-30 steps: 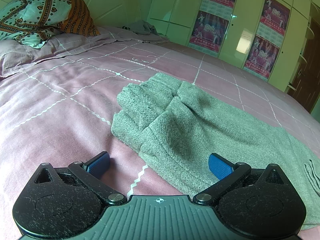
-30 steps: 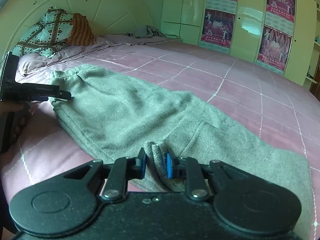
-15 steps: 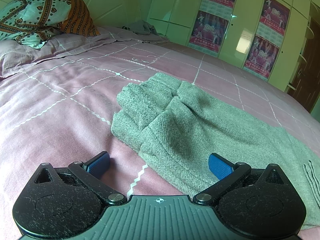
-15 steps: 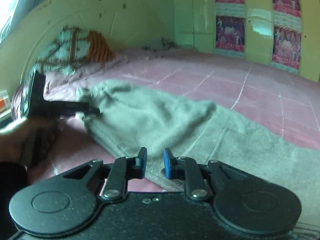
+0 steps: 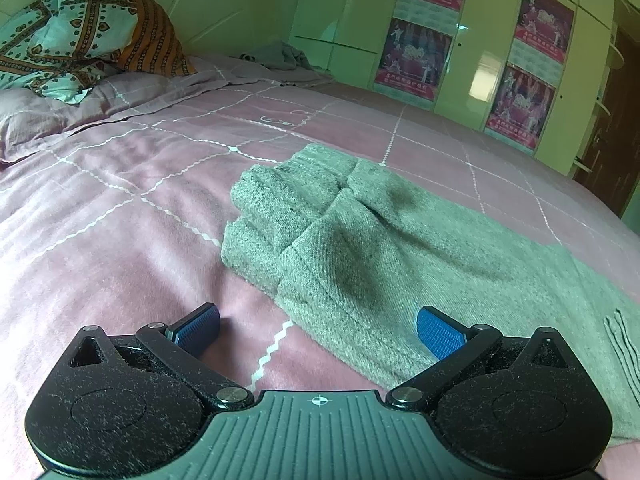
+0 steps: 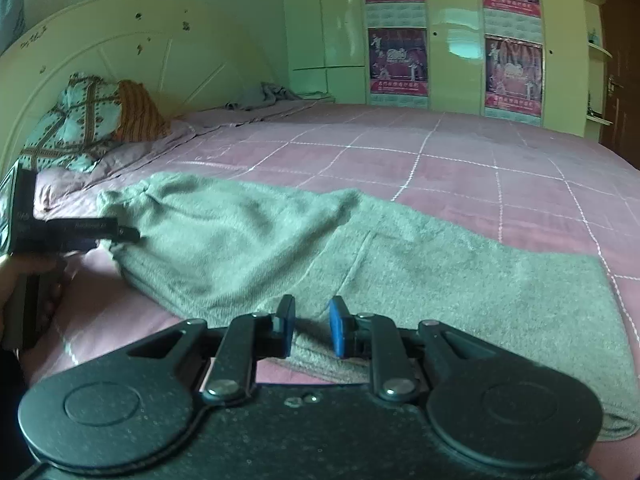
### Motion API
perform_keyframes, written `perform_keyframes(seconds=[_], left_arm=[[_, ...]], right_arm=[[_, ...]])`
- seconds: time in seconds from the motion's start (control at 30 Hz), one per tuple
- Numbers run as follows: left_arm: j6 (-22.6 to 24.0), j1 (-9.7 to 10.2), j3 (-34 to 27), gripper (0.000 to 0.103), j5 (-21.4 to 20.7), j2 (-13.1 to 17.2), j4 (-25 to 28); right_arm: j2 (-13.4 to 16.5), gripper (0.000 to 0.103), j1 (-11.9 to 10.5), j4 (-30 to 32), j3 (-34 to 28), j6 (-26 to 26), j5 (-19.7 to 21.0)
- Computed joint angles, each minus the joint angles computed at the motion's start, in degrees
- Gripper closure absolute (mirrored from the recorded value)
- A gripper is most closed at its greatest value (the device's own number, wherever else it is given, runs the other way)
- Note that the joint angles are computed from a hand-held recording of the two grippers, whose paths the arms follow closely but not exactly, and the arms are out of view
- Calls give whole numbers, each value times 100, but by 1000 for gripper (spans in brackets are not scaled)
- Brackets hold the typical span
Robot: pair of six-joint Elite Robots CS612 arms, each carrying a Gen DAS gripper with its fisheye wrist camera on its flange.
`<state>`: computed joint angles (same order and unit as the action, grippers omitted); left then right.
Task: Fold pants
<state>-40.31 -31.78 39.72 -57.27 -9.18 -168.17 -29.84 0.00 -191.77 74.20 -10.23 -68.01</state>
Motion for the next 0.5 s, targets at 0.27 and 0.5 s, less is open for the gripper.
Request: perform_keyframes(seconds=[0.27, 0.5], left_arm=[[114, -5, 213, 0, -63, -95, -177], [189, 0, 387, 0, -141, -168, -350]], right_arm=[[42, 83, 51, 576, -201, 50, 54], [65, 83, 86, -83, -139, 365, -257]])
